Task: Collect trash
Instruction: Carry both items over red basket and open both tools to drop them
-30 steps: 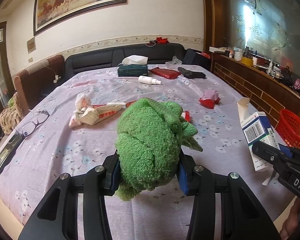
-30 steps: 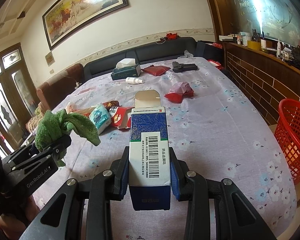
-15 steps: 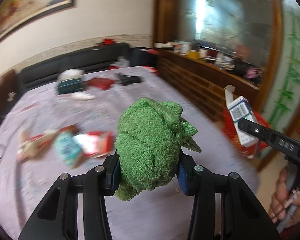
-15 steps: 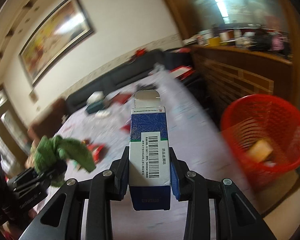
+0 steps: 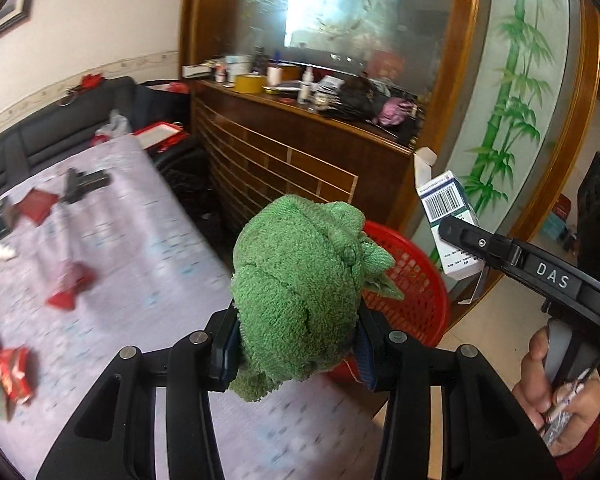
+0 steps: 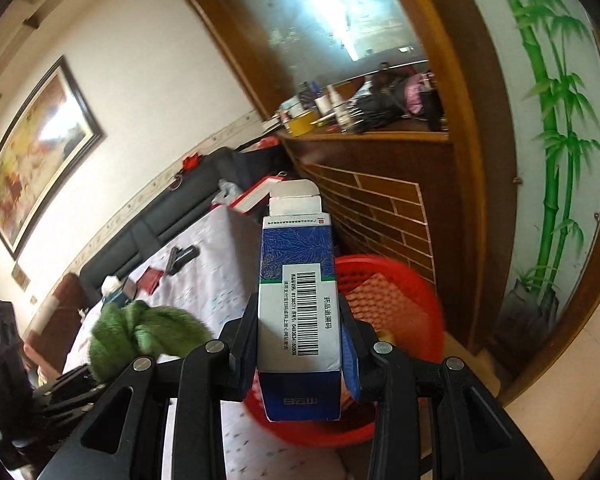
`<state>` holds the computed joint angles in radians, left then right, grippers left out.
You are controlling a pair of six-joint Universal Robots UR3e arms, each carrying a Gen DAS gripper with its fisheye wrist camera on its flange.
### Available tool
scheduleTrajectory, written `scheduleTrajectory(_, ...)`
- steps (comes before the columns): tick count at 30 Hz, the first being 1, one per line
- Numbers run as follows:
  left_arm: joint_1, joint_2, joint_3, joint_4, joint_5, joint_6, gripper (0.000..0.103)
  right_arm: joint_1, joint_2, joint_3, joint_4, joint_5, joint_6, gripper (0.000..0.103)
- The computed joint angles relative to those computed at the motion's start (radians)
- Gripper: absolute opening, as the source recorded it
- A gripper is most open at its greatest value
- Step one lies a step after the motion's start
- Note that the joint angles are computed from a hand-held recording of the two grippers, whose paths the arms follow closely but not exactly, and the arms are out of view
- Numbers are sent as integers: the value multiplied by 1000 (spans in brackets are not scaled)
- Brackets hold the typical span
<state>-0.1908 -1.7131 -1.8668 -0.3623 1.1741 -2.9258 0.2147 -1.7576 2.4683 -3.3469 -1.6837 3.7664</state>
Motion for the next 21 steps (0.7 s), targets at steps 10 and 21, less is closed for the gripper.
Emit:
scheduleTrajectory(10, -23, -54, 21, 32, 14, -9, 66, -175, 18, 12, 1, 137, -54, 64)
scheduleTrajectory(21, 371, 396, -414, -17, -122, 198, 70, 146, 264, -218, -18, 8, -20, 71)
